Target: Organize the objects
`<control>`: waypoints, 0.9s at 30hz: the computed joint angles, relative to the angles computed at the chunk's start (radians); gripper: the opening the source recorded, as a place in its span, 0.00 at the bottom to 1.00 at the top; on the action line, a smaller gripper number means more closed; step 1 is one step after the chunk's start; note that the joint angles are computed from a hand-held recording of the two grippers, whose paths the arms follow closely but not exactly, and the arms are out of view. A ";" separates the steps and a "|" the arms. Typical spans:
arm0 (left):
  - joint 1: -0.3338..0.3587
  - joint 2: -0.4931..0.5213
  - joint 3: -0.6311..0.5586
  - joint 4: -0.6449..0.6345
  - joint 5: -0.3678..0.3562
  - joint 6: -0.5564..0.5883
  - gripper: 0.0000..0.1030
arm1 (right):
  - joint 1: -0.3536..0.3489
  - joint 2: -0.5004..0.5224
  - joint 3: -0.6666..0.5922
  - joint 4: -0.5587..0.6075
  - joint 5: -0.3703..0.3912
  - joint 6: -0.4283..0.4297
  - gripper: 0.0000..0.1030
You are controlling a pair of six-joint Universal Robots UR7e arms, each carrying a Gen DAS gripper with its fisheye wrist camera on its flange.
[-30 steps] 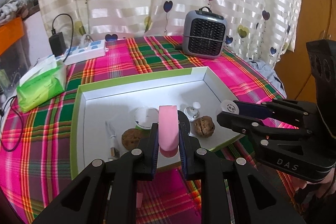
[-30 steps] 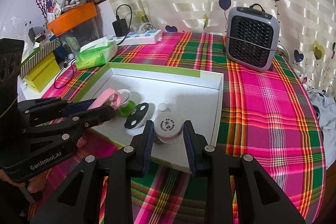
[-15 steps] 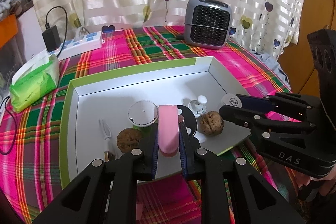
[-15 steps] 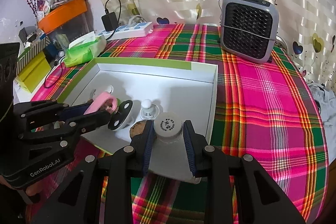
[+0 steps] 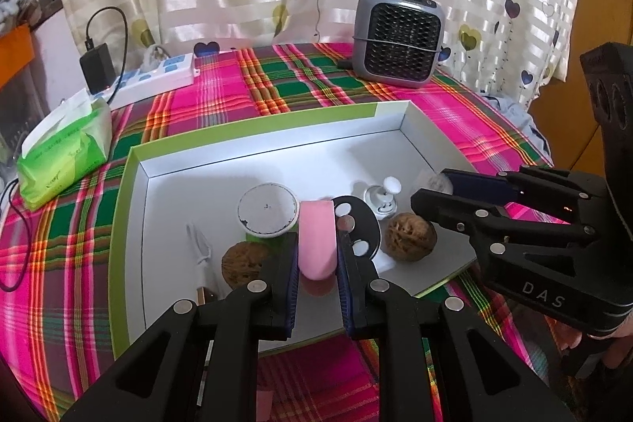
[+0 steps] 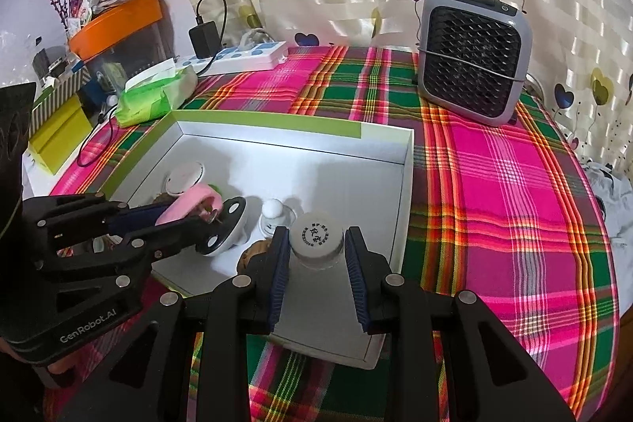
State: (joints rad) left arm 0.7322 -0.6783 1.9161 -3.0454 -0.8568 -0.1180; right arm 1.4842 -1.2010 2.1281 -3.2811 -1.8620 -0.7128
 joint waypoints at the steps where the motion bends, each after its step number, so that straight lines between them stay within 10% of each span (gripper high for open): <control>1: -0.001 -0.001 0.001 -0.001 -0.002 0.000 0.16 | 0.001 0.000 0.001 -0.003 -0.001 -0.002 0.29; 27: -0.055 -0.069 0.103 -0.063 -0.005 -0.057 0.17 | 0.031 -0.086 0.116 -0.051 0.045 -0.020 0.33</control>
